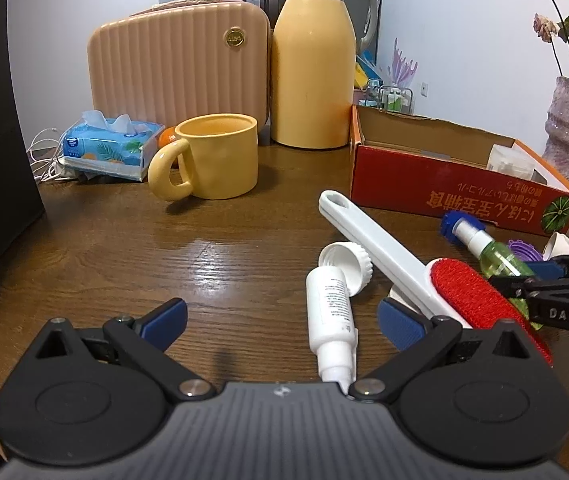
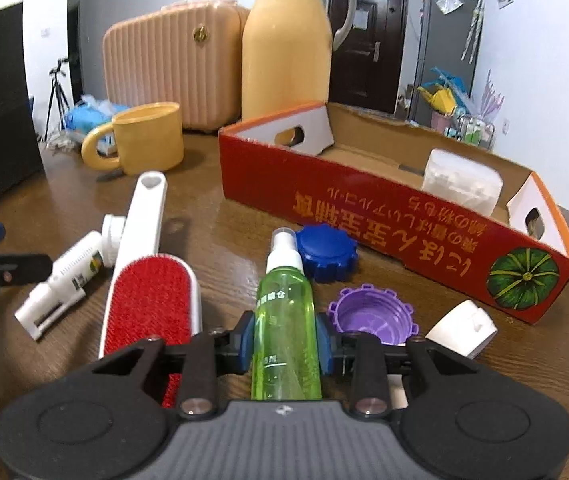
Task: Organize rigid objects
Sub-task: 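Grasp the white tube with the left gripper while the right holds the spray bottle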
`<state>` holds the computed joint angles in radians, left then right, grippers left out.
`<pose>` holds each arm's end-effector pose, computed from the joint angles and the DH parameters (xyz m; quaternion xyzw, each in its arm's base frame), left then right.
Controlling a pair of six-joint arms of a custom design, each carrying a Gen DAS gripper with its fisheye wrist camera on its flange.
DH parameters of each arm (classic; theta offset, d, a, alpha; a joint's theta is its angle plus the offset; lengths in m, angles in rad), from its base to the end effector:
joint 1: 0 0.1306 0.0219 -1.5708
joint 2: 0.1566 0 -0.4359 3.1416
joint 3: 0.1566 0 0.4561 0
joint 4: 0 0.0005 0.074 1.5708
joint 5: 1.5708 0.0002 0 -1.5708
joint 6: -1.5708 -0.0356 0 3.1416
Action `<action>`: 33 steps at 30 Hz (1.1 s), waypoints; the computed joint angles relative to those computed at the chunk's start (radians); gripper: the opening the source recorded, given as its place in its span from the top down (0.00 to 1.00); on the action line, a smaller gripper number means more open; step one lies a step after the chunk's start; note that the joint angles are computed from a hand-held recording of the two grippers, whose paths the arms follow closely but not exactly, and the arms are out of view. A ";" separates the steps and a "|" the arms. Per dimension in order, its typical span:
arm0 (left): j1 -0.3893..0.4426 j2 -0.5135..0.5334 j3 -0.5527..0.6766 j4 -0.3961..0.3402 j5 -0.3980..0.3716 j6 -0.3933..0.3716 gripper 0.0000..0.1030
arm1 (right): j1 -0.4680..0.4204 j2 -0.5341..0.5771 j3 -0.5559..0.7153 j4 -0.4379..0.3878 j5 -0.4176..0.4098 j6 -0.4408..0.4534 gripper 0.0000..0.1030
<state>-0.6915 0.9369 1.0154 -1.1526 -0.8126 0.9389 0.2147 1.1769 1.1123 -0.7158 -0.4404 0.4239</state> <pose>0.2650 -0.1865 0.4669 -0.2063 0.8716 0.0983 0.4337 0.4365 0.1102 0.4500 -0.3625 0.8287 0.1613 0.3947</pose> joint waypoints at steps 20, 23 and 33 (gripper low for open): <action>0.021 0.030 0.001 0.009 0.031 -0.026 0.00 | -0.110 -0.198 -0.156 0.196 -0.107 -0.190 0.71; 0.030 0.044 0.001 0.010 0.039 -0.027 0.00 | -0.121 -0.218 -0.172 0.214 -0.106 -0.212 0.71; 0.056 0.078 0.003 0.038 0.072 -0.048 0.29 | -0.138 -0.244 -0.197 0.262 -0.102 -0.263 0.71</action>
